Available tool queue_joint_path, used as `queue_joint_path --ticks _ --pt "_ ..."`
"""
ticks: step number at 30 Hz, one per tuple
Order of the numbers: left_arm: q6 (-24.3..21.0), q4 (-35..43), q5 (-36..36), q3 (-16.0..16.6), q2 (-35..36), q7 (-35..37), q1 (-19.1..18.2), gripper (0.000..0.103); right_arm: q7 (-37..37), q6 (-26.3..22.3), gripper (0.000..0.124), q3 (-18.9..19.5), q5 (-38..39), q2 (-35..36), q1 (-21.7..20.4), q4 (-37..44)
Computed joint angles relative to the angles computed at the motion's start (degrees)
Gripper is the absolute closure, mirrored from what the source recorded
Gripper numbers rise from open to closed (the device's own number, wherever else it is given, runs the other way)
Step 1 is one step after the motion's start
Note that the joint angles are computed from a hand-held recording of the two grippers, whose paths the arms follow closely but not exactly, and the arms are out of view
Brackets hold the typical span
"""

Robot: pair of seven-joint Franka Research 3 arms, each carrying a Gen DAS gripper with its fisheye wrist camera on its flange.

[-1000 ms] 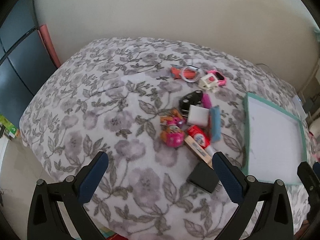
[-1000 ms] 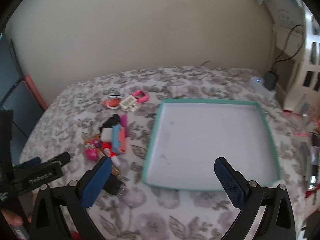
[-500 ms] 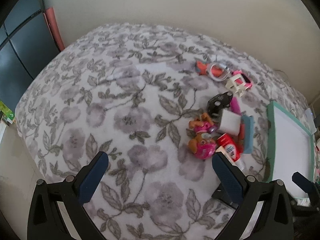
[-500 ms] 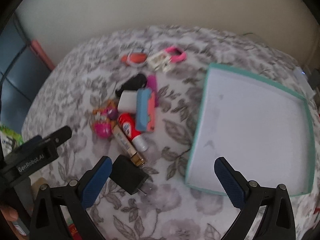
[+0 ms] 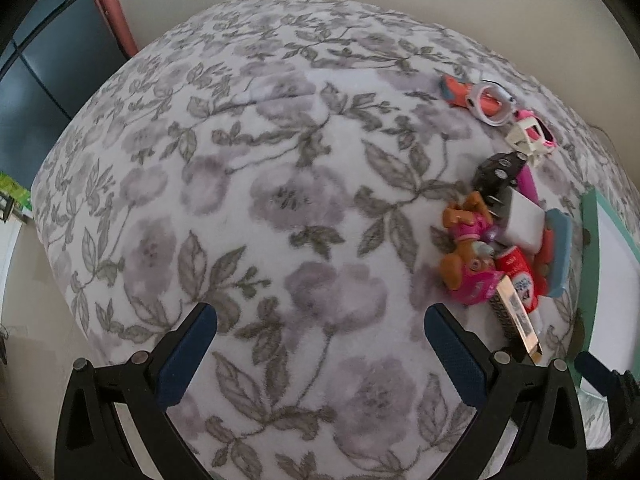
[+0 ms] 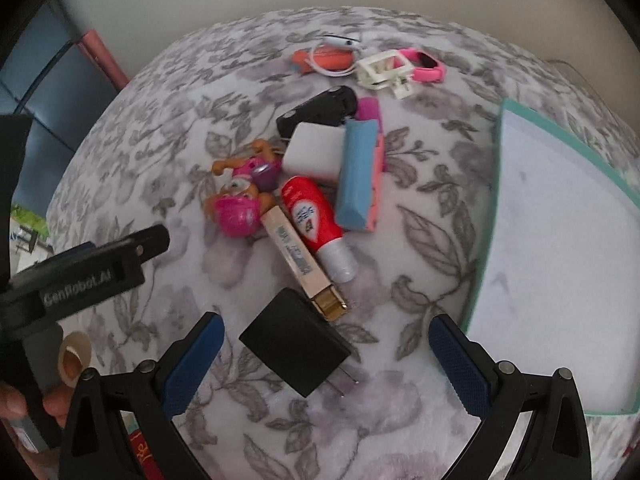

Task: Organize rigid objects
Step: 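Grasp the black charger plug with the right gripper while the left grasps the dog figurine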

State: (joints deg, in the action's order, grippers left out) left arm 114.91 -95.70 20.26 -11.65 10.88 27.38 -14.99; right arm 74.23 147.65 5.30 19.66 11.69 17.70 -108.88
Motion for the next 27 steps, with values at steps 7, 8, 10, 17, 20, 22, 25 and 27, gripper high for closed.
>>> queue_joint_path --ticks 7,8,10,17,20,22,25,27 --pt "1.21 -0.49 -0.53 -1.45 0.25 -1.21 1.96 0.0 0.43 -2.93 0.021 0.3 -0.4 2.7 0.2 2.27" --pt "1.02 -0.2 -0.82 -1.36 0.39 -0.75 1.95 0.0 0.18 -2.95 0.021 0.35 -0.38 2.86 0.26 2.31" --pt "2.64 -0.62 -1.21 0.32 0.38 -0.86 0.6 0.0 -0.06 -3.04 0.021 0.35 -0.64 3.29 0.45 2.56" --pt "5.85 1.76 -3.08 1.72 2.45 1.04 -0.52 0.0 1.01 -1.98 0.027 0.05 -2.12 3.88 1.37 2.27" --pt "4.33 4.91 -3.63 1.7 4.46 2.03 -0.93 0.0 0.24 -1.02 0.031 0.27 -1.07 3.6 0.85 1.43" --pt "4.46 5.87 -3.02 -2.63 5.54 1.54 2.67 0.0 -0.42 -0.71 0.034 0.19 -0.71 3.38 0.44 1.01" --pt "0.95 10.14 -3.83 -3.72 8.4 2.1 3.02 0.0 -0.76 -0.42 0.037 0.12 -0.74 3.36 0.27 1.03" --pt "4.71 8.47 4.28 -1.68 8.51 -2.45 0.57 0.0 -0.91 -0.89 0.039 0.05 -0.86 3.4 0.16 1.45"
